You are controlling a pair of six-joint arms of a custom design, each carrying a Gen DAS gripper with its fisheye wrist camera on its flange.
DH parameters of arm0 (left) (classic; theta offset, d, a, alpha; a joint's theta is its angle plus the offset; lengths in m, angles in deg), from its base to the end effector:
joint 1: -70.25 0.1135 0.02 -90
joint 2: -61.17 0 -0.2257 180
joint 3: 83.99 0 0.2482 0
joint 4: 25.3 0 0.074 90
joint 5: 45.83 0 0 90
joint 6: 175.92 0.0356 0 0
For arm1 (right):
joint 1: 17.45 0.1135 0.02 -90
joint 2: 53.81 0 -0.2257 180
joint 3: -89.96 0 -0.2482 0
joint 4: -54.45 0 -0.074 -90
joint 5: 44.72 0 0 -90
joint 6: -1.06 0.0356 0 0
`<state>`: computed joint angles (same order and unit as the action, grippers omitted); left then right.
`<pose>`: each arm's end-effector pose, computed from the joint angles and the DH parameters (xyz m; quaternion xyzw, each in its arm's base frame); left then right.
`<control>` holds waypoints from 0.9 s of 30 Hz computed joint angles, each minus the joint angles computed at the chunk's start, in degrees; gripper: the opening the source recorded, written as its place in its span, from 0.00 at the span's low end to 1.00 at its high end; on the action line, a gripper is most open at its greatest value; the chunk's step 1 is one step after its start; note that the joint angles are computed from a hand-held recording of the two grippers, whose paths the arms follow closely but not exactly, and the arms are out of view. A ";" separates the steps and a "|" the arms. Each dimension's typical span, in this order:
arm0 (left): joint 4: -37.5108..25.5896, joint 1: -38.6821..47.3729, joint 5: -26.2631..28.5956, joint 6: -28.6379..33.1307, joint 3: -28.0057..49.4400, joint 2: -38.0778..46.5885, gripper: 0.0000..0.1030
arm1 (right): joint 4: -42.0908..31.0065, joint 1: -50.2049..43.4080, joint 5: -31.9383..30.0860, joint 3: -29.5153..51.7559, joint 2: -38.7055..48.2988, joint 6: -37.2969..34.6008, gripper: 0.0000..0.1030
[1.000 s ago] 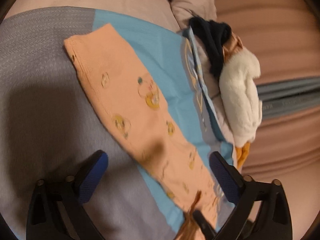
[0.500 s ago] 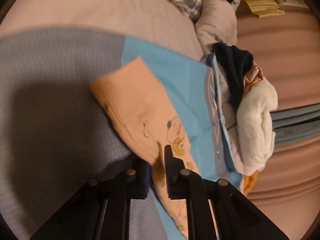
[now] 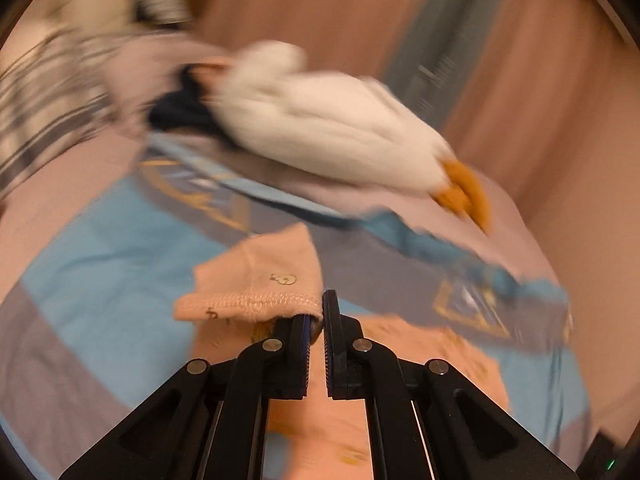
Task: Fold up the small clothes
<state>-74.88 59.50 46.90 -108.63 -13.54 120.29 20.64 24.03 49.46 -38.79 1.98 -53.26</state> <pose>0.2291 -0.0452 0.2881 -0.0834 0.8957 -0.1461 0.4116 0.1713 0.1480 0.2126 -0.0296 0.8992 0.2458 0.3608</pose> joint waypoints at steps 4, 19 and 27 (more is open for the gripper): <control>1.46 -19.98 -10.95 -3.09 2.83 9.77 0.03 | -3.82 -2.81 0.59 -3.70 -7.96 0.91 0.20; 1.97 -34.45 -8.44 -2.56 -2.05 15.41 0.79 | -10.89 -11.02 -2.78 -9.36 -21.76 3.00 0.32; -6.54 -25.13 -4.96 -1.77 -16.12 -10.80 0.80 | -5.04 -6.47 -2.74 -6.41 -12.63 2.13 0.32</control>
<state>-81.42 34.37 41.94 -110.41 -29.66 109.49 15.60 17.55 46.72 -45.21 -10.64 -51.13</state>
